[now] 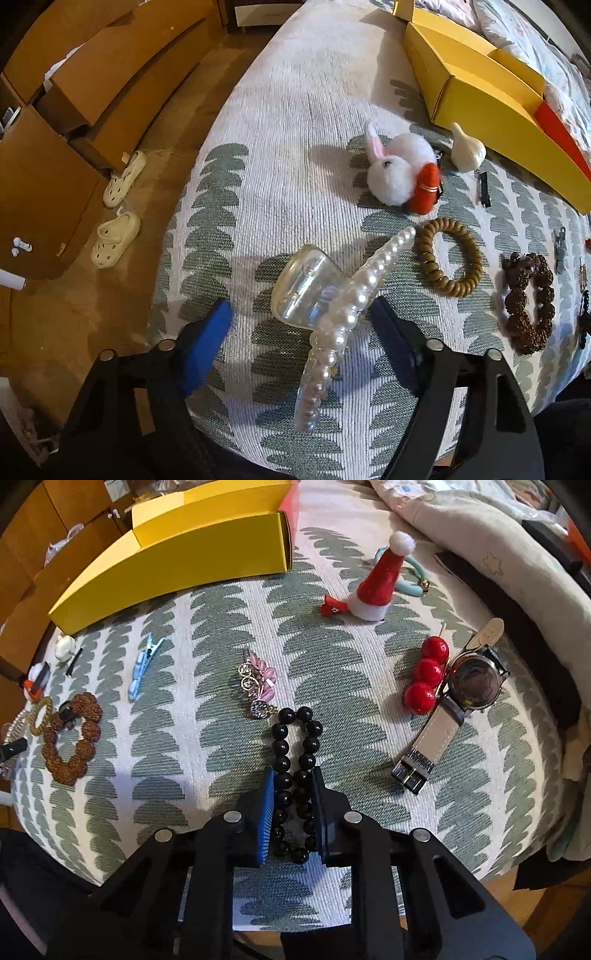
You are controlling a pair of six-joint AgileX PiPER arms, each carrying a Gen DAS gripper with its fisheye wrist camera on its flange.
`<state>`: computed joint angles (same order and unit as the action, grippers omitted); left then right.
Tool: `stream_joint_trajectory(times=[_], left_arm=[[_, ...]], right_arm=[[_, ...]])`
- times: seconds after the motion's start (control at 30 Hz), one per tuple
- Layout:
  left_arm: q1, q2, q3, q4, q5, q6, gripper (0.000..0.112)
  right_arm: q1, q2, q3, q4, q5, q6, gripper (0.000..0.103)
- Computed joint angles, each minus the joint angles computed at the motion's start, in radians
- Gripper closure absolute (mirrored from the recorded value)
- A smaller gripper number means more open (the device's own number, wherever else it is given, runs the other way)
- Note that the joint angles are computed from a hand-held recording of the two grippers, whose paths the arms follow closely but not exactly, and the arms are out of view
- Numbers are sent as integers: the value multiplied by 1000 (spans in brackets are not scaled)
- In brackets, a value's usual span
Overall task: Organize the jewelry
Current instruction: 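Close the left tool on the claw clip while the right tool grips the black bracelet, then carry the claw clip with the left tool while the right tool carries the bracelet into the yellow box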
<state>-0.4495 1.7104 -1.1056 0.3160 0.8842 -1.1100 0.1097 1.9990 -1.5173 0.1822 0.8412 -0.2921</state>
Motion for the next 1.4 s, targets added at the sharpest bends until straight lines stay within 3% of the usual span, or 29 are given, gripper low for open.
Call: stream_joint_trajectory(times=[0.17, 0.2, 0.23, 0.6, 0.67, 0.9, 1.4], left_arm=[[-24, -20, -1, 23, 11, -45, 59], [-29, -26, 0, 31, 18, -58, 65], [-29, -29, -1, 33, 21, -59, 67], [-60, -94, 17, 45, 9, -91, 68], [-68, -99, 13, 58, 17, -110, 68], [-70, -122, 18, 85, 18, -128, 68], [-115, -93, -107, 139, 126, -169, 72]], right_arm=[[-67, -5, -31, 114, 37, -99, 83], [-79, -15, -24, 142, 42, -123, 93], [-91, -2, -50, 167, 60, -138, 93], [-179, -31, -61, 343, 131, -261, 93], [-150, -47, -22, 366, 88, -255, 93], [-212, -64, -32, 506, 142, -326, 93], [-131, -134, -53, 523, 113, -313, 93]])
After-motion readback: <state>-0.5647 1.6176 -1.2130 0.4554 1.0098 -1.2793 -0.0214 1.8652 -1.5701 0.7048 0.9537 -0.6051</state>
